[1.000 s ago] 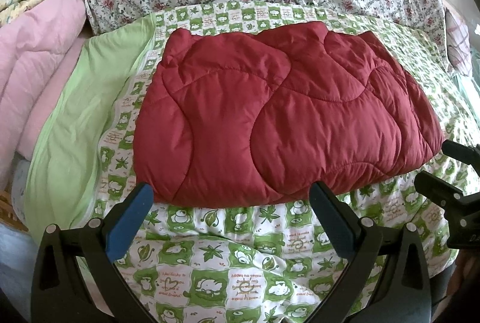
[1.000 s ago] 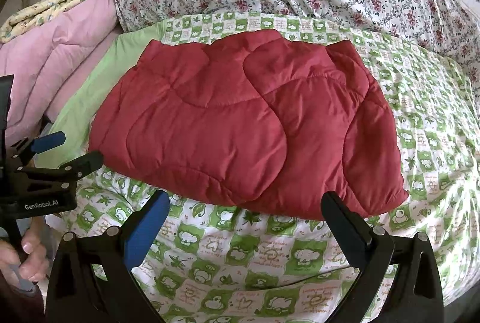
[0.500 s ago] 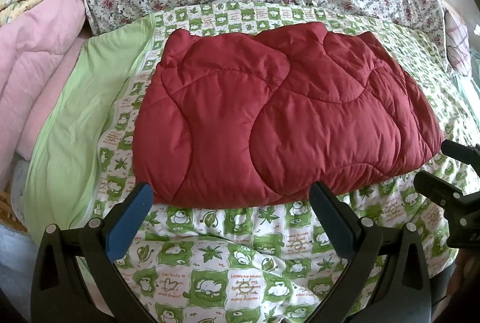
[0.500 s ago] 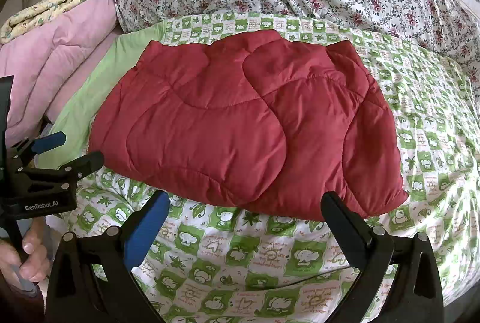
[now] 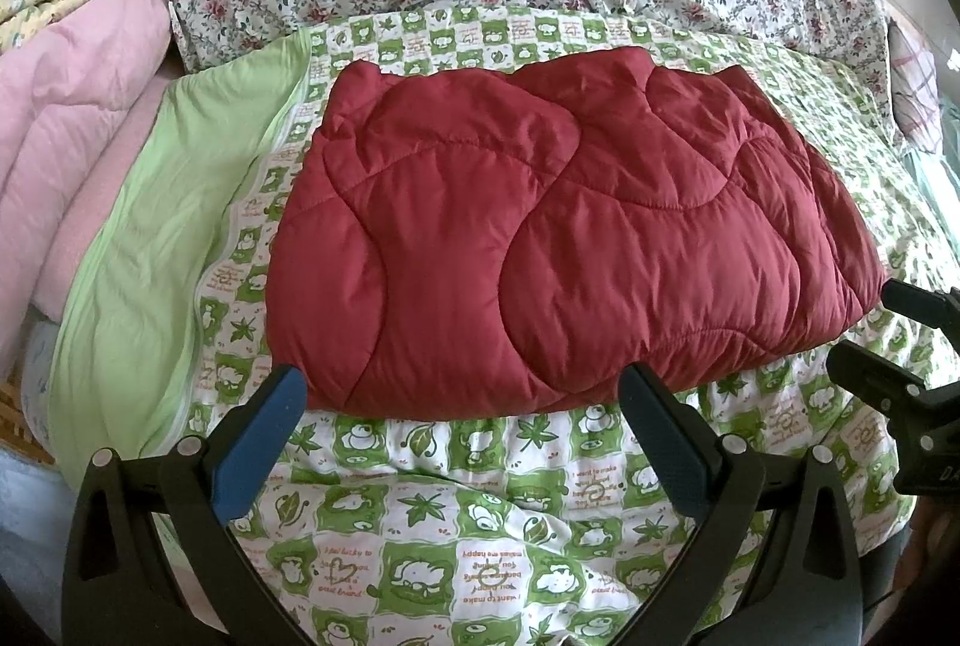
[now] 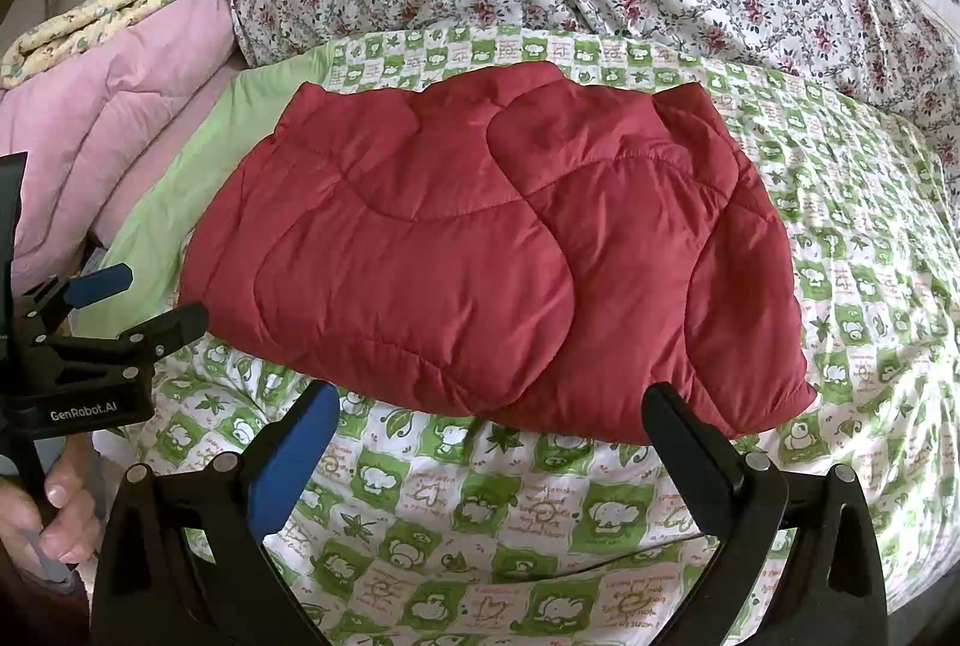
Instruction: Fold large clothes
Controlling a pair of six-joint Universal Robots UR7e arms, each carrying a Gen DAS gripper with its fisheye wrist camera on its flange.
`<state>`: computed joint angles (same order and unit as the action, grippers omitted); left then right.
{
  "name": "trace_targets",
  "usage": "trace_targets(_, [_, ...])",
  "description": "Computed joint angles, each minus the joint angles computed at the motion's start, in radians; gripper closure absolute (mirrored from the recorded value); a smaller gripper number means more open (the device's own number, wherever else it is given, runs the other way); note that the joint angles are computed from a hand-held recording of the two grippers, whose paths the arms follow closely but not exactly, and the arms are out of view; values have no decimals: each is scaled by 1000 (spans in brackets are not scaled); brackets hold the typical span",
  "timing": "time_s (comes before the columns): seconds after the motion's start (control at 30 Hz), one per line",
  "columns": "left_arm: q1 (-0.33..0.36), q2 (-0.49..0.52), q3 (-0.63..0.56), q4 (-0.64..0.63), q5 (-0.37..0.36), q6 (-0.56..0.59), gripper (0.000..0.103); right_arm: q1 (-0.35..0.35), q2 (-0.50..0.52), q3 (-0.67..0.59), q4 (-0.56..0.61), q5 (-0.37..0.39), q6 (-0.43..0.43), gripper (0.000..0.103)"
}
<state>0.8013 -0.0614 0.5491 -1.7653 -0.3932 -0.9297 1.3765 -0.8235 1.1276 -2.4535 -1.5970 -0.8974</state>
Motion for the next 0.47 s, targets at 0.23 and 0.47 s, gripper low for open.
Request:
trace_targets(0.23, [1, 4, -11, 10, 0, -5, 0, 2, 5, -13, 5, 7, 2, 1])
trace_targets(0.47, [7, 11, -23, -25, -15, 26, 0, 4, 18, -34, 12, 3, 9, 1])
